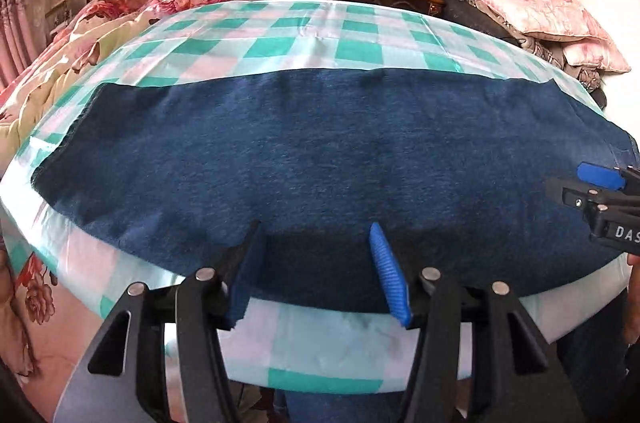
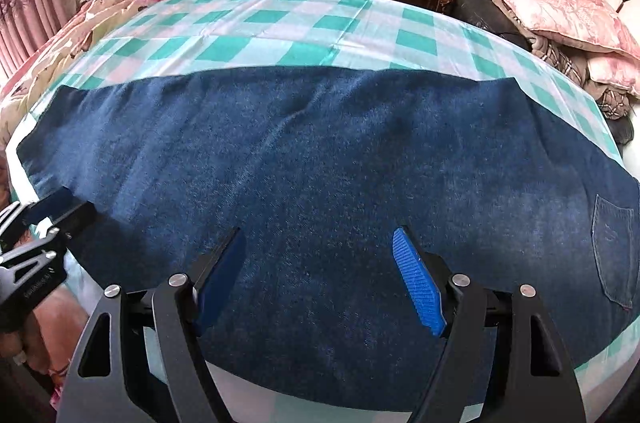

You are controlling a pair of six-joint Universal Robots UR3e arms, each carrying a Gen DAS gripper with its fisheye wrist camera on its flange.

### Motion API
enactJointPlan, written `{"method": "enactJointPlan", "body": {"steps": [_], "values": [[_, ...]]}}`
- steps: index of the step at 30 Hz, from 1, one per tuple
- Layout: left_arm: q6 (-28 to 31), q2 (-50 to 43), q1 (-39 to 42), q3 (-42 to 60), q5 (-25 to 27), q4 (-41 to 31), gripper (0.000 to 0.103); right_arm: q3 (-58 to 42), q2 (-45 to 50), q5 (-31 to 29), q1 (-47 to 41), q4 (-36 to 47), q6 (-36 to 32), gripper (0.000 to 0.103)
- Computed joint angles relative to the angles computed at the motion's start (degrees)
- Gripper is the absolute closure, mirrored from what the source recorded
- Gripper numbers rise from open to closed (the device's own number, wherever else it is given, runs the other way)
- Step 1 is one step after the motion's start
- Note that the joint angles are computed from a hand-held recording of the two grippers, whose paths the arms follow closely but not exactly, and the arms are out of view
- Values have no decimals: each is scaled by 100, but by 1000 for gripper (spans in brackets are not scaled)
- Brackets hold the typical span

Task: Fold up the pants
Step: 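Move the open left gripper to a jeans leg hem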

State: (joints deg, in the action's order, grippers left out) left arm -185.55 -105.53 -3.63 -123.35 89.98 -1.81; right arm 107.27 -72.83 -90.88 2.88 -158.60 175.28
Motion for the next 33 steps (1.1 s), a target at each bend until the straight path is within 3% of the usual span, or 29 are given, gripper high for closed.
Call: {"method": "enactJointPlan", "body": {"steps": [6, 12, 14, 20, 23, 26, 33], "values": [[1, 390, 354, -526, -325, 241, 48, 186, 123, -61, -26, -290, -88, 30], [-181, 806, 1015, -1061, -414, 261, 43, 245, 175, 72, -170, -421, -245, 20], [-198, 1056, 1519, -1371, -713, 273, 42, 213, 193, 51, -171, -393, -263, 18], [-8, 2278, 4069, -2372, -2232, -155, 44, 249, 203, 64, -189, -469, -283, 17], [232, 2337, 4993, -2314, -2701, -492, 54, 251, 208, 59, -188, -481, -277, 16], [462, 1926, 5110, -1875, -2731, -595, 60, 243, 212, 58, -187, -476, -272, 16], [571, 1060, 4892, -1008, -2764, -672, 60, 184, 227, 53, -197, -396, -269, 15]]}}
